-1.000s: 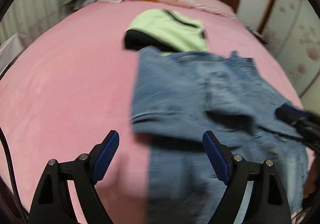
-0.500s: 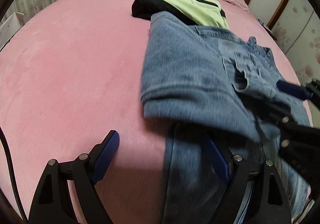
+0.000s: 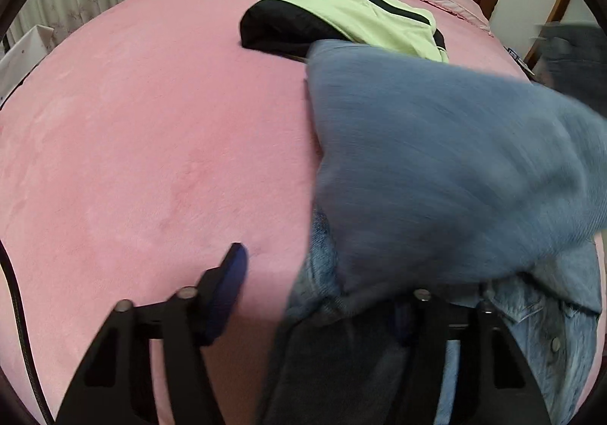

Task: Fold large clothes

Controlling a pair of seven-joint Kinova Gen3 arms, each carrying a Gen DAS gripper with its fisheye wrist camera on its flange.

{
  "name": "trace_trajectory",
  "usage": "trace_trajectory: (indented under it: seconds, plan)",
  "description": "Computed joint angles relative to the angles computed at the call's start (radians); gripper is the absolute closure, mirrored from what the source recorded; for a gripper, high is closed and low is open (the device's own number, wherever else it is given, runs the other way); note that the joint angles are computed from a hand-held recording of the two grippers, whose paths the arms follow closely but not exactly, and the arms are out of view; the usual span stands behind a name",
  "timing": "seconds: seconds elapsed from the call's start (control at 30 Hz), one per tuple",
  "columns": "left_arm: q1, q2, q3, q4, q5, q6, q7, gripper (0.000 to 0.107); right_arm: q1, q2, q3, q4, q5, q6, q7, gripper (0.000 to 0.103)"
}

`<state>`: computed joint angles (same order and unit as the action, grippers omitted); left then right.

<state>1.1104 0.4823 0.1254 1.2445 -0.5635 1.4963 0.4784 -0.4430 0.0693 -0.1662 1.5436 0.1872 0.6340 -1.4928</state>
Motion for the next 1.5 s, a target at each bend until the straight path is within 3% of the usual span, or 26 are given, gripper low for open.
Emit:
trace_trajectory:
  seconds: [0.07,0.13,0.23,0.4,0.57,0.63,0.77,0.9,1.07,1.23,1.37,1.47,1.5]
  plan:
    - [-0.003,0.013,-0.002,-0.016,-0.018,-0.019,-0.019,0.052,0.09,-0.005,0.005,0.008,-0.081,-0.043,0.007,0.1]
    - [-0.009,0.039,0.0,-0.058,-0.019,-0.008,-0.068,0.057,0.182,0.011,0.002,0.008,-0.163,-0.026,0.013,0.1]
    - [-0.002,0.102,-0.015,-0.149,-0.004,0.061,-0.147,0.059,0.321,0.064,-0.015,0.018,-0.285,0.088,0.071,0.096]
    - [0.011,0.114,-0.046,-0.163,0.012,0.06,-0.175,0.058,0.553,0.163,-0.069,0.074,-0.488,0.289,0.208,0.086]
    - [0.019,0.106,-0.045,-0.158,0.028,0.07,-0.195,0.056,0.761,0.153,-0.126,0.108,-0.691,0.364,0.383,0.076]
    - [0.012,0.099,-0.035,-0.161,0.042,0.057,-0.22,0.054,0.756,0.163,-0.08,0.075,-0.743,0.395,0.422,0.073]
    - [0.004,0.036,-0.008,-0.111,0.073,-0.029,-0.265,0.048,0.606,0.217,0.08,-0.051,-0.75,0.451,0.397,0.071]
    - [0.01,-0.036,0.008,-0.056,0.052,-0.097,-0.293,0.039,0.553,0.334,0.117,-0.199,-0.726,0.501,0.367,0.071]
    - [-0.038,-0.062,0.0,-0.04,0.022,-0.105,-0.286,0.037,0.526,0.458,0.083,-0.349,-0.659,0.541,0.331,0.071]
    - [-0.176,-0.058,-0.014,0.001,0.066,-0.192,-0.331,0.037,0.505,0.531,0.043,-0.444,-0.585,0.548,0.319,0.07]
    - [-0.266,-0.04,-0.025,0.03,0.129,-0.251,-0.358,0.037,0.482,0.552,0.035,-0.471,-0.541,0.544,0.342,0.07]
    - [-0.285,-0.046,-0.043,0.07,0.128,-0.317,-0.337,0.037,0.482,0.548,0.007,-0.457,-0.516,0.518,0.366,0.07]
    - [-0.287,-0.047,-0.048,0.075,0.127,-0.328,-0.328,0.045,0.479,0.547,0.011,-0.453,-0.523,0.518,0.383,0.077]
